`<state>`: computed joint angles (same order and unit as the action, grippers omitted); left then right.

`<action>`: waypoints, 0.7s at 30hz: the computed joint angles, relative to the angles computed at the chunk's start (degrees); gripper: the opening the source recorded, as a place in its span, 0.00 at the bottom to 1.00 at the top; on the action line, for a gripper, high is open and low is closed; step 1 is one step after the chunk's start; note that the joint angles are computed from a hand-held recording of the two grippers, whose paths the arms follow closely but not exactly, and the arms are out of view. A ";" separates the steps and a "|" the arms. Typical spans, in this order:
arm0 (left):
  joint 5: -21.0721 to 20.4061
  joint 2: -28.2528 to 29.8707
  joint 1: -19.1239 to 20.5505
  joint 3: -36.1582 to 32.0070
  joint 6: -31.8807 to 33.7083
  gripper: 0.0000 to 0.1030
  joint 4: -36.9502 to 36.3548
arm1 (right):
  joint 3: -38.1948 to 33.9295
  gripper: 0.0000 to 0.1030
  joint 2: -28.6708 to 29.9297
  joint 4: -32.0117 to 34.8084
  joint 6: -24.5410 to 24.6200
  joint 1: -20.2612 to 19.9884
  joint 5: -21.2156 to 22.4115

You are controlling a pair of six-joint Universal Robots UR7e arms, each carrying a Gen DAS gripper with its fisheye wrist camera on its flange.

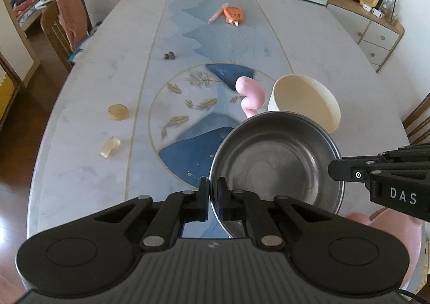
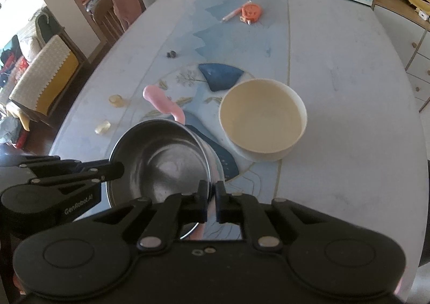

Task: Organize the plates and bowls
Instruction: 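Lift the pink pot with both grippers and carry it toward the stack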

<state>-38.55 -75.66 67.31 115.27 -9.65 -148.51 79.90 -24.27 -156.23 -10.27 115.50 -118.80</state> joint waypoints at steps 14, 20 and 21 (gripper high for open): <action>6.67 -8.58 -7.90 5.95 -16.01 0.05 12.27 | 6.48 0.06 -5.72 -0.38 -2.29 1.73 4.43; 8.97 -13.29 -11.53 8.82 -28.12 0.05 23.05 | 10.68 0.06 -8.45 -1.05 -3.85 2.88 6.13; 9.06 -14.07 -11.95 9.30 -29.82 0.05 24.54 | 11.06 0.06 -8.72 -0.80 -4.01 2.98 6.43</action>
<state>-29.49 -89.73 55.36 124.57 -39.47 -123.97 90.96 -32.99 -157.03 -14.28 118.48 -112.37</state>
